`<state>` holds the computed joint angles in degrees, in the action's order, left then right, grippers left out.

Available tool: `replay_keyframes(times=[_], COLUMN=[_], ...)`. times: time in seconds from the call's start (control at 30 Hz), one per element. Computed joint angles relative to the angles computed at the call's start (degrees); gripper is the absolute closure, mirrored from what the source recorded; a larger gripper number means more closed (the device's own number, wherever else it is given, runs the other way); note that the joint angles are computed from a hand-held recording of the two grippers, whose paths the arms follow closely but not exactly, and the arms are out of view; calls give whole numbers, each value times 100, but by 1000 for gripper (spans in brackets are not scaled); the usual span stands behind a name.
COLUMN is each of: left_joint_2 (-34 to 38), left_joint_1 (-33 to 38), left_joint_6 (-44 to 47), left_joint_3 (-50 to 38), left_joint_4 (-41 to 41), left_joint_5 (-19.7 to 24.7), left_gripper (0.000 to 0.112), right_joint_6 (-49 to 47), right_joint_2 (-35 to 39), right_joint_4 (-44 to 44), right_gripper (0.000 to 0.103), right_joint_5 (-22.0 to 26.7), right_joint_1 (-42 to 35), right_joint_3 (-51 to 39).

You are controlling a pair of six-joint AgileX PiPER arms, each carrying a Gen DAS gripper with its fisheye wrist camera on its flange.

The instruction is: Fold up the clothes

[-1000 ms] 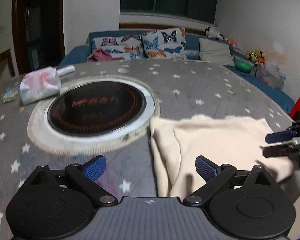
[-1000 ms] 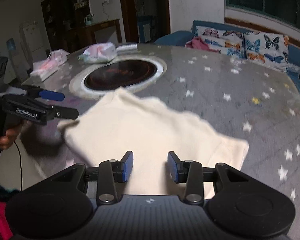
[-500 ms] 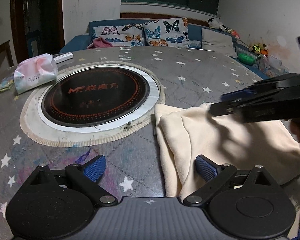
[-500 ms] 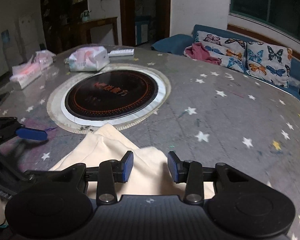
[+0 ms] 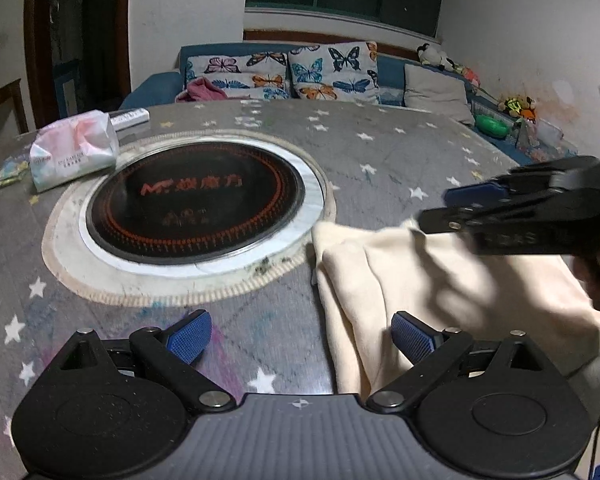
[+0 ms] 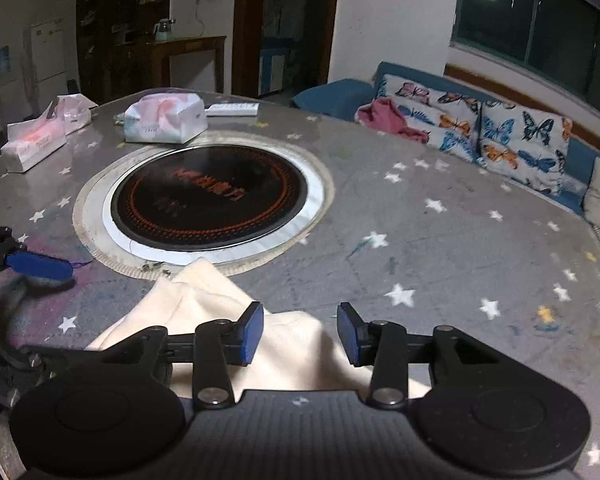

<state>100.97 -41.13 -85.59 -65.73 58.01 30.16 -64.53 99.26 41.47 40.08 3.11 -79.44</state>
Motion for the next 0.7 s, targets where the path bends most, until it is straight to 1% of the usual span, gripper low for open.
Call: replay_keyframes(times=[0.13,0.33,0.47,0.53,0.57,0.63,0.7], left_joint_2=[130,593,890,1046,1088,1094,1060], left_joint_1=[37,50,103,87,81,121,105], left_joint_6=[73,231,543,572,550,598,626], left_joint_3=[-296,-900,-1213,-1337,-1359,-1373,-1376], left_joint_4=[-51,-9,-190,-146,-111,-170,-194], left_joint_5=[132,476,619,765,824,808,862], left_gripper=[14,14,14,14,14,13,14], right_joint_6=[-128,-226,-341,-418,-460,-607,-684], right_joint_2=[-281,-657,-672,-581,-511,-459,-496], right_joint_4=[79,198,313,431,506,669,793], right_gripper=[63,65,66,71,71,72,72], right_joint_5=[223,517,498,470,452,439,523], right_joint_1=[-352,-1096,-1491,-1622,-1669,-1743,-1840], right_joint_3=[135,607,874,937,952,974,960])
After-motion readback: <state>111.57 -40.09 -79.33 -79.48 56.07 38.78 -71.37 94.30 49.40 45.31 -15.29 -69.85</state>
